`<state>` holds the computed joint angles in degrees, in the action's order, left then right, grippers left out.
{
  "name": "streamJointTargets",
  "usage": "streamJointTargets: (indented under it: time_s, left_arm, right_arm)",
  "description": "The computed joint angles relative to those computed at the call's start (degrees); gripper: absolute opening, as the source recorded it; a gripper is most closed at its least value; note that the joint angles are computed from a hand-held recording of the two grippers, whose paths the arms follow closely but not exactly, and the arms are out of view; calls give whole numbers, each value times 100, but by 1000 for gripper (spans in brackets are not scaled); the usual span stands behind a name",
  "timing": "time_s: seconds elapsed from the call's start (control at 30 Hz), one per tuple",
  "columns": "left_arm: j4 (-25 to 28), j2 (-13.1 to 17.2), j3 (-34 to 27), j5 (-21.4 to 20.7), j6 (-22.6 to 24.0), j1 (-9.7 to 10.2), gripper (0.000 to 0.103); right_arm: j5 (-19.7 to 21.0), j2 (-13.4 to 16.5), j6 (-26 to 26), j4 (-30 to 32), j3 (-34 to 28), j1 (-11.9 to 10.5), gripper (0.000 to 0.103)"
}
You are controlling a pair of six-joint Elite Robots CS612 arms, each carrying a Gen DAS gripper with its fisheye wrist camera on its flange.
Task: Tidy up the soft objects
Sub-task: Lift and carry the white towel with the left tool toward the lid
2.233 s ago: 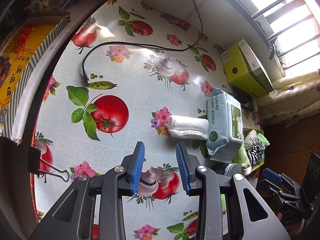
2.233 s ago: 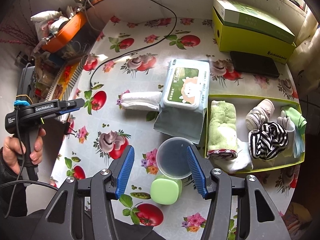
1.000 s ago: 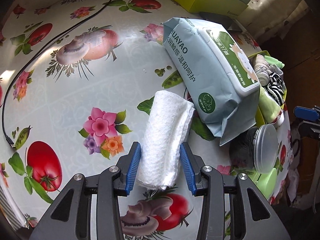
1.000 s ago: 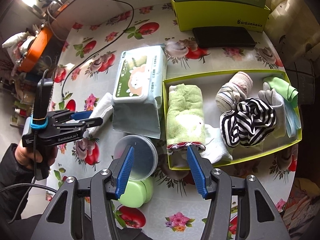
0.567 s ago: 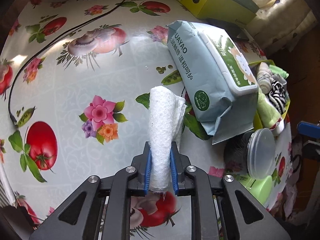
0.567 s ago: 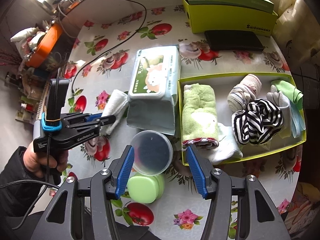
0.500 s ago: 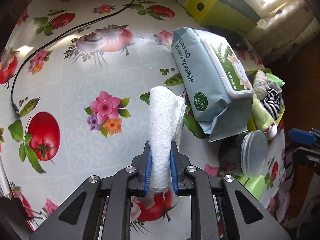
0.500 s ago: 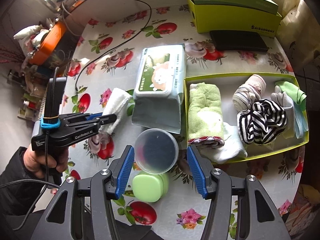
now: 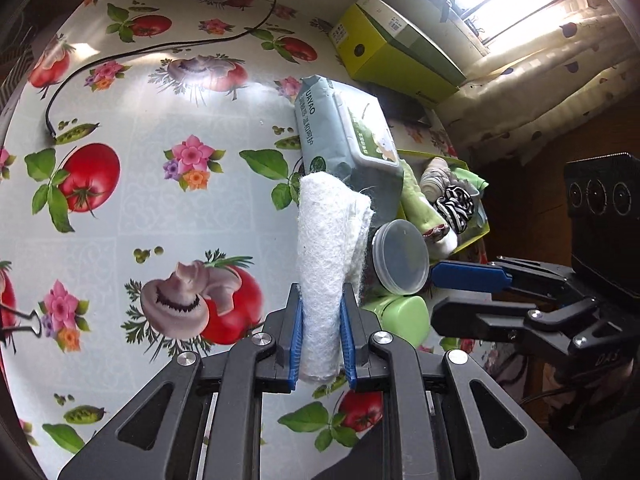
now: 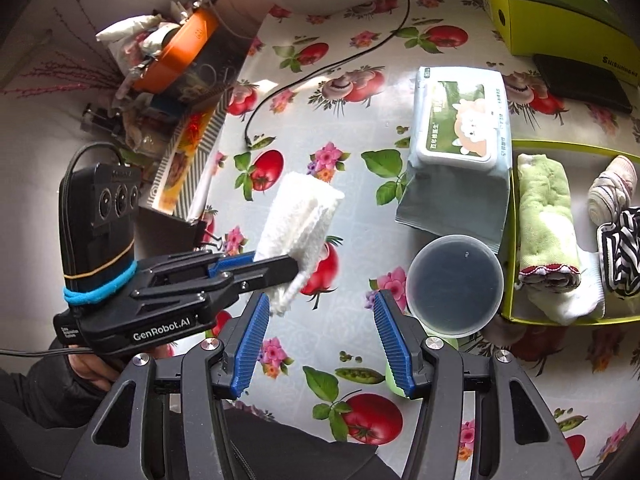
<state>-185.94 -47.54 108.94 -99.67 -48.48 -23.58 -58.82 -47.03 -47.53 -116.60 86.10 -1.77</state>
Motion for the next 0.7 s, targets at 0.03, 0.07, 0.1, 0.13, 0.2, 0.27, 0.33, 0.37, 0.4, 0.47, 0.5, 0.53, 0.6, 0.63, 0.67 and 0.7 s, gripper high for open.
streamJointTargets:
  time_s: [0.03,0.07,0.1,0.13,0.2,0.27,0.33,0.37,0.4,0.47,0.5,0.53,0.6,0.63,0.67,0.7]
  left_arm:
    - [-10,-13,38,2,-18,-9,17]
    - [-27,-20,66,-11,-29,-16,17]
    - [-56,-25,95,-19,-51,-23,17]
    - [-72,-25,108,-36,-70,-24,17]
    - [-69,-16,111,-53,-103,-19,17]
    - [-54,-8,93,-80,-82,-7,17]
    - [-10,-4,57,-104,-7,4,17]
    - [5,3,34,-130,24,9,17]
    - [24,11,5,-164,64,16,17]
    - [99,20,-59,-204,182,17,17]
    - [119,27,-87,-221,215,14,17]
    - [137,33,-110,-243,242,16,17]
    - [193,34,-136,-260,294,13,17]
    - [236,27,-139,-251,312,11,17]
    - [259,22,-135,-251,313,13,17]
    - [287,12,-127,-246,317,15,17]
  right_arm:
    - [30,7,-28,68,-17,-7,55]
    - [54,14,-60,138,-32,-6,55]
    - [57,21,-88,186,-43,4,55]
    - [44,28,-119,231,-55,14,55]
    - [19,41,-174,295,-67,29,55]
    - [-19,51,-189,322,-72,45,55]
    - [-20,46,-180,298,-64,44,55]
    - [-15,42,-160,263,-58,38,55]
    - [-10,38,-131,227,-52,28,55]
    - [13,41,-47,178,-52,5,55]
    - [18,43,-3,152,-47,-7,55]
    - [20,47,27,144,-48,-18,55]
    - [49,45,47,137,-36,-35,55]
    - [61,45,53,139,-31,-39,55]
    - [79,50,54,151,-29,-42,54]
    - [101,55,46,175,-30,-46,54]
